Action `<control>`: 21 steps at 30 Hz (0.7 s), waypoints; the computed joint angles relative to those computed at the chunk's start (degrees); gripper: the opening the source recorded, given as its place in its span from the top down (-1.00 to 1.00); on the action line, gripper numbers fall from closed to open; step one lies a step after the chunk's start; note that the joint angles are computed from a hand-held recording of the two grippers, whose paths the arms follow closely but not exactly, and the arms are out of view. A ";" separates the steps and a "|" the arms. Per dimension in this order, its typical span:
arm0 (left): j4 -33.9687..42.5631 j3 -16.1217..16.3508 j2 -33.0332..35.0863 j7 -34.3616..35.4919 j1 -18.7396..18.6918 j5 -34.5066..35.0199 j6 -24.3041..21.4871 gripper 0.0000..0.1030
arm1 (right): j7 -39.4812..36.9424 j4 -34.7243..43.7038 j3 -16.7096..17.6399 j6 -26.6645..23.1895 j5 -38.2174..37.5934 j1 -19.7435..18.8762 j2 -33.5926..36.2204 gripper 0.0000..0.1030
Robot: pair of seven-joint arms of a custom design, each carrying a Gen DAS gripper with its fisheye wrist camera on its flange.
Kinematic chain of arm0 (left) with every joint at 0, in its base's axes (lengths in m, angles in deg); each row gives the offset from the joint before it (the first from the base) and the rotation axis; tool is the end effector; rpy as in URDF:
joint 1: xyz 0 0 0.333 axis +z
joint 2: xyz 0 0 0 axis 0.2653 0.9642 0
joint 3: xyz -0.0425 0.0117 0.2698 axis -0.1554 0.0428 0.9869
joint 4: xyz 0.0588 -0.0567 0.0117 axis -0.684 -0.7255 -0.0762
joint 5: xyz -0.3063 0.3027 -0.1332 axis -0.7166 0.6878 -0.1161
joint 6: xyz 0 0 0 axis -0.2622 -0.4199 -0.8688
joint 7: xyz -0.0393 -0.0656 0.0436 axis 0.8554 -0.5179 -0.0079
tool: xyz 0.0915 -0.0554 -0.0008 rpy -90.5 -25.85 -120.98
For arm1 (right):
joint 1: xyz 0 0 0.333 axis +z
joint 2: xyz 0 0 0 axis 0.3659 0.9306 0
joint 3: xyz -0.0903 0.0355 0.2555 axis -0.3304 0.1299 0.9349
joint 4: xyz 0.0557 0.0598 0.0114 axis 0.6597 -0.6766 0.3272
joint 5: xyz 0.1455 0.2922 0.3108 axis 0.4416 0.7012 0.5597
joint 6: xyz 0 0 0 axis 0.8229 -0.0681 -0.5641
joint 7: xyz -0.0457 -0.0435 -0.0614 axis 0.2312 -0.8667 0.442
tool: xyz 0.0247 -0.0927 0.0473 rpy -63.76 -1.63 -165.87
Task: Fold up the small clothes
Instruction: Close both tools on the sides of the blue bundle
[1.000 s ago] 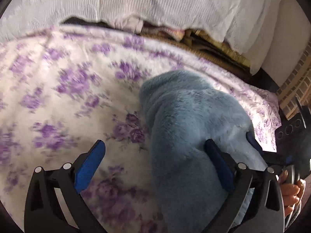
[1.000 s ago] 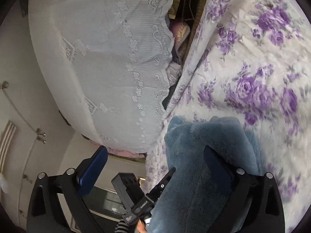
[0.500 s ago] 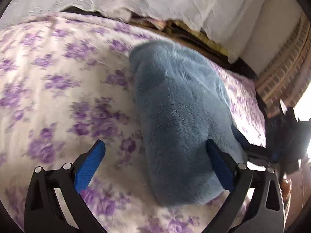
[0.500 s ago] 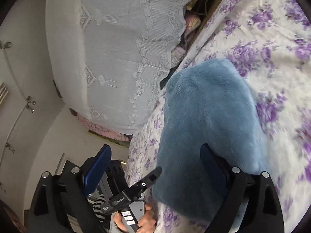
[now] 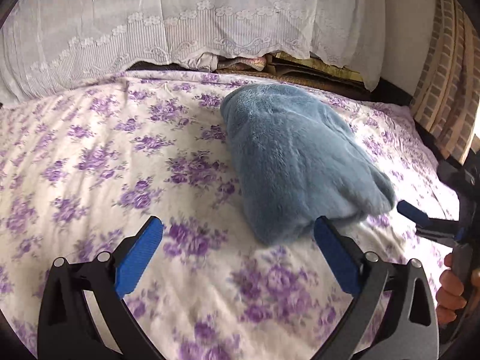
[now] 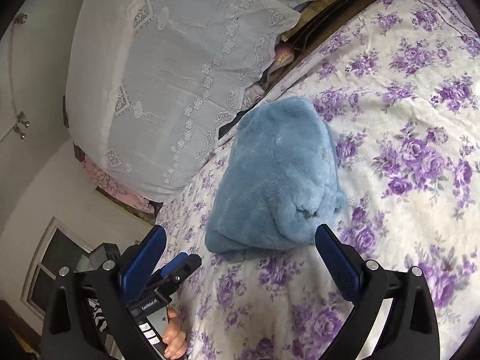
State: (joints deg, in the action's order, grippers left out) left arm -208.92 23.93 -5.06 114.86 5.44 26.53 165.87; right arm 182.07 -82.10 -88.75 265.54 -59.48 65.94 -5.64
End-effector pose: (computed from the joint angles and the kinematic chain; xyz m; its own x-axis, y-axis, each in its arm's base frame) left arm 0.5821 -0.1374 0.5586 -0.4313 -0.8944 0.1182 -0.6251 0.2017 -0.7540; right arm 0.4859 0.1792 0.5140 0.0203 -0.6277 -0.7782 -0.5362 0.6501 -0.5384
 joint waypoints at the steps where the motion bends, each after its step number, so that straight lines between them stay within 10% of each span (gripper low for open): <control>1: -0.66 0.00 -0.64 0.09 0.01 0.01 0.24 -0.91 | -0.14 0.20 -0.03 -0.07 -0.18 0.14 0.18 -0.93; 21: 7.22 1.14 3.13 1.86 -1.62 -3.45 -5.02 -0.91 | 0.56 -1.65 1.71 -0.57 0.34 -3.07 -1.75 -0.93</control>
